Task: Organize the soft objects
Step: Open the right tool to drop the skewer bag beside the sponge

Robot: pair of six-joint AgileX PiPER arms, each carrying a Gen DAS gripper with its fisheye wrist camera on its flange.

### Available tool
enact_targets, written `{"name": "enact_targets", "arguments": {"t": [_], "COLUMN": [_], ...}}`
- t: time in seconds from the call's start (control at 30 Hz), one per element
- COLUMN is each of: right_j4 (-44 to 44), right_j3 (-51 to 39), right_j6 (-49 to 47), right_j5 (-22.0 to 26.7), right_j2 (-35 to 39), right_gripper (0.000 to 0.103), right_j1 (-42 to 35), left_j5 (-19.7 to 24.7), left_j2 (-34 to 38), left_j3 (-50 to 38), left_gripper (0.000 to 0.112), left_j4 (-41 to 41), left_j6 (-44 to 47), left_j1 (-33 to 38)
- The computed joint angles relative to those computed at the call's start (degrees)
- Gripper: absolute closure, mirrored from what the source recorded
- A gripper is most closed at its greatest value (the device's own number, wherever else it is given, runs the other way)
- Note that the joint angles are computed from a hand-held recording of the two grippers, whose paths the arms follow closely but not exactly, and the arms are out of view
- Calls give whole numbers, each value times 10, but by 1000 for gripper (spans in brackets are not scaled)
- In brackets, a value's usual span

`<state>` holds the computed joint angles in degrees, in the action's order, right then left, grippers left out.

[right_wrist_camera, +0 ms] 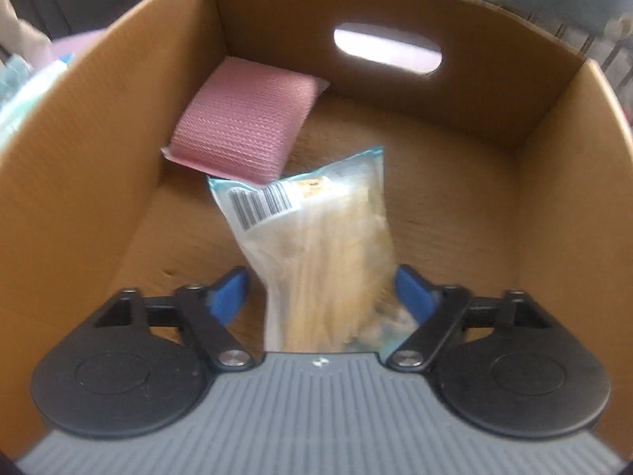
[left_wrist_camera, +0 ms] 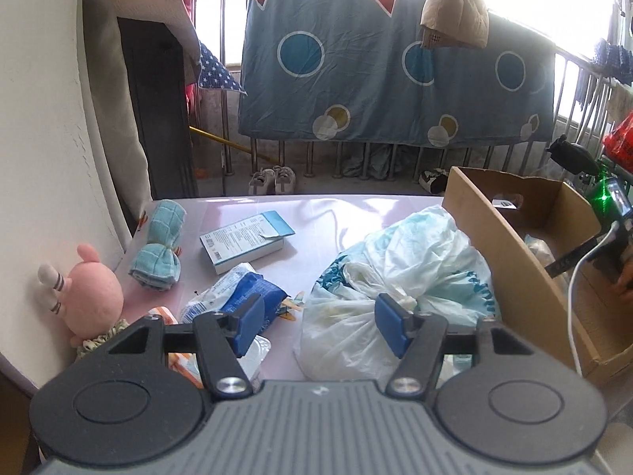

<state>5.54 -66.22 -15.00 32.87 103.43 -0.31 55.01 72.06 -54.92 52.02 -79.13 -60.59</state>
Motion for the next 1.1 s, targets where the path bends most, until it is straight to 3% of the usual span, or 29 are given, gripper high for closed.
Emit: {"name": "enact_targets", "arguments": {"t": [0.1, 0.23, 0.47, 0.57, 0.6, 0.7, 0.77, 0.83, 0.97, 1.1], "right_j4": [24, 46, -3, -16, -5, 47, 144, 221, 313, 342], "right_j3": [6, -13, -84, -114, -117, -81, -64, -65, -85, -56], "right_j6": [3, 20, 134, 145, 135, 94, 27, -14, -39, -49], "right_j5": [-2, 13, -41, -32, -27, -64, -77, -72, -26, -28], "right_j2": [-21, -29, 31, 67, 70, 37, 17, 16, 62, 34], "right_gripper": [52, 63, 63, 54, 47, 45, 49, 65, 66, 65], "right_j1": [-17, -47, -30, -10, -8, -14, -34, -54, -81, -83], "left_j5": [-7, -19, -7, -2, -1, -3, -6, -4, 14, 37], "left_j2": [-1, -2, 12, 19, 20, 20, 21, 22, 16, 2], "left_j3": [3, 8, -5, -9, -9, -2, 1, 2, 4, 14], "left_gripper": [48, 48, 48, 47, 47, 47, 47, 47, 46, 45], "left_j4": [-4, -10, -16, -22, -22, -21, -23, -25, -22, -13], "left_j6": [1, 1, 12, 23, 25, 24, 25, 24, 17, 13], "left_j1": [9, 13, 16, 16, 15, 15, 18, 17, 8, 4]}}
